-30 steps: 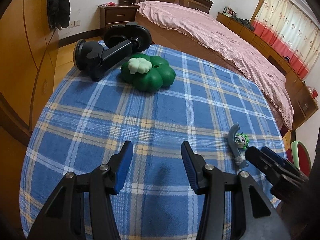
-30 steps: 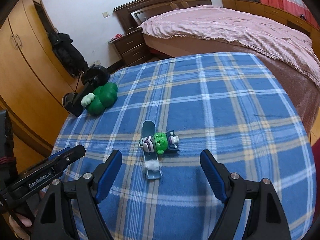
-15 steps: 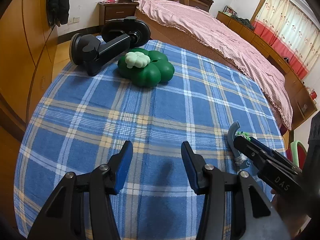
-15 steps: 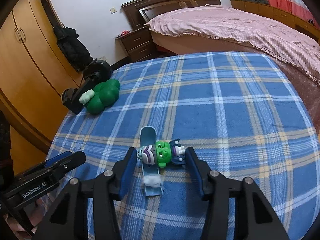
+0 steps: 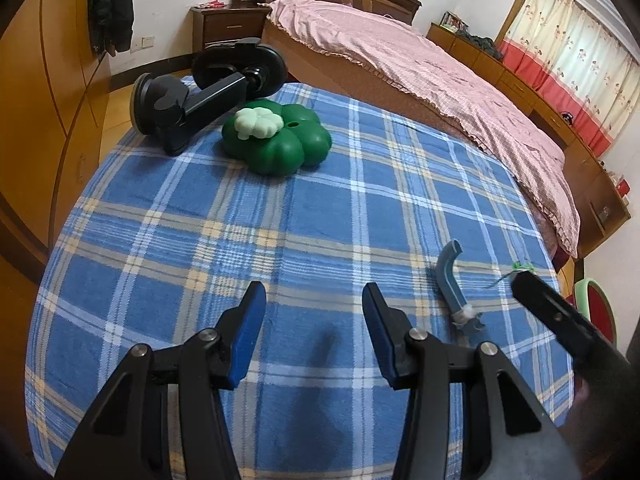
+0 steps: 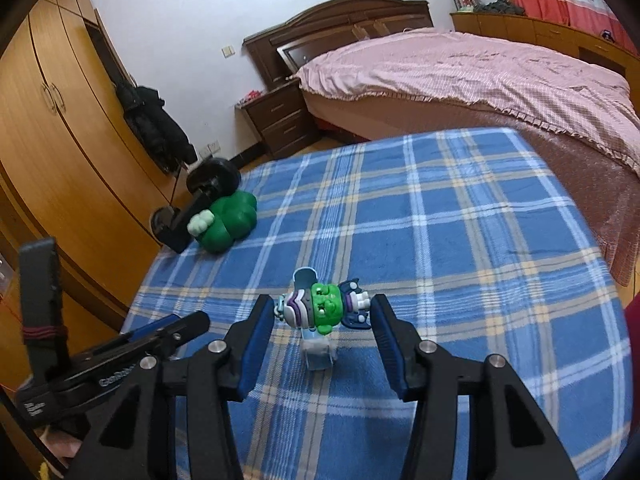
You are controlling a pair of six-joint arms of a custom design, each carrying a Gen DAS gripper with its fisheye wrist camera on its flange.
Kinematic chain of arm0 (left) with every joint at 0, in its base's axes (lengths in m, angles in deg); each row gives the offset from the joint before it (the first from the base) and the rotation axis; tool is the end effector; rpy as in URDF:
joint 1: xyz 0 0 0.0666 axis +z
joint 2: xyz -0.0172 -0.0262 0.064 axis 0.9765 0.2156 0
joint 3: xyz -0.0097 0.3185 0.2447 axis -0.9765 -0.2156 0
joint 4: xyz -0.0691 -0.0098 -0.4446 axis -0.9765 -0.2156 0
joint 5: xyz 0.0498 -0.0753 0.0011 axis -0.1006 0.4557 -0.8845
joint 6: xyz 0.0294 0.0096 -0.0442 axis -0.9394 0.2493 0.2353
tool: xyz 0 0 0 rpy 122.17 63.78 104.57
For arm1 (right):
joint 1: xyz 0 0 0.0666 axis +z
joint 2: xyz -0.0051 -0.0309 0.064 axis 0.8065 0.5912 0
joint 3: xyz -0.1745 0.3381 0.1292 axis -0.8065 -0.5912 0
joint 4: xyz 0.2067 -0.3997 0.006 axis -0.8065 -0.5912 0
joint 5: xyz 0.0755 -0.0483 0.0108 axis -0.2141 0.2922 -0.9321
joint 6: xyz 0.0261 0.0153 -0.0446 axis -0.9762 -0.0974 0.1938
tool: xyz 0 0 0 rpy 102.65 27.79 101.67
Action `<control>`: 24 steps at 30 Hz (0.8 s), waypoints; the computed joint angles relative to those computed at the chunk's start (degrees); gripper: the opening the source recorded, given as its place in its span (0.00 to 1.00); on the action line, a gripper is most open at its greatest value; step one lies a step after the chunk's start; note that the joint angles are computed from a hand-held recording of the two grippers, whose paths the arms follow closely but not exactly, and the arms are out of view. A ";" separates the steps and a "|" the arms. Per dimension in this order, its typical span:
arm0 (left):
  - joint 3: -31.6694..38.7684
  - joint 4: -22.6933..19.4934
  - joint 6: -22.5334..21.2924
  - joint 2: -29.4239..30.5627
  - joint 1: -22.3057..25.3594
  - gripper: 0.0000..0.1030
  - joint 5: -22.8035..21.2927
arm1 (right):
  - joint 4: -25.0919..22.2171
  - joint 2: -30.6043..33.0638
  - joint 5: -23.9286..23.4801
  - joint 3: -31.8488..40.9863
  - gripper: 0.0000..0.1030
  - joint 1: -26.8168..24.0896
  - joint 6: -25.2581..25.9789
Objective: Collect trash
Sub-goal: 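Grasp the blue curved plastic piece with the left tool while the right holds the toy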
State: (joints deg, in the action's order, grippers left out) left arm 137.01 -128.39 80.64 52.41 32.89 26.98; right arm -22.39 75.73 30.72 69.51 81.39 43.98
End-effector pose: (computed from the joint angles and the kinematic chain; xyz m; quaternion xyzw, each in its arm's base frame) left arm 0.3685 -0.3377 0.3821 -0.3497 0.8813 -0.0135 0.3174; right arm 0.4935 0.2760 0.4036 -0.2998 0.8665 0.2909 0.2733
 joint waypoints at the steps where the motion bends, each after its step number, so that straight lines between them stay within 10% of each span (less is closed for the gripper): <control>1: 0.15 0.03 -0.17 0.07 -0.05 0.49 -0.06 | 0.25 -0.57 -0.09 -0.30 0.51 -0.34 -0.47; 24: 8.90 4.04 -9.10 7.53 -1.00 0.49 1.86 | 1.21 -4.68 2.42 -4.20 0.51 -10.75 -6.40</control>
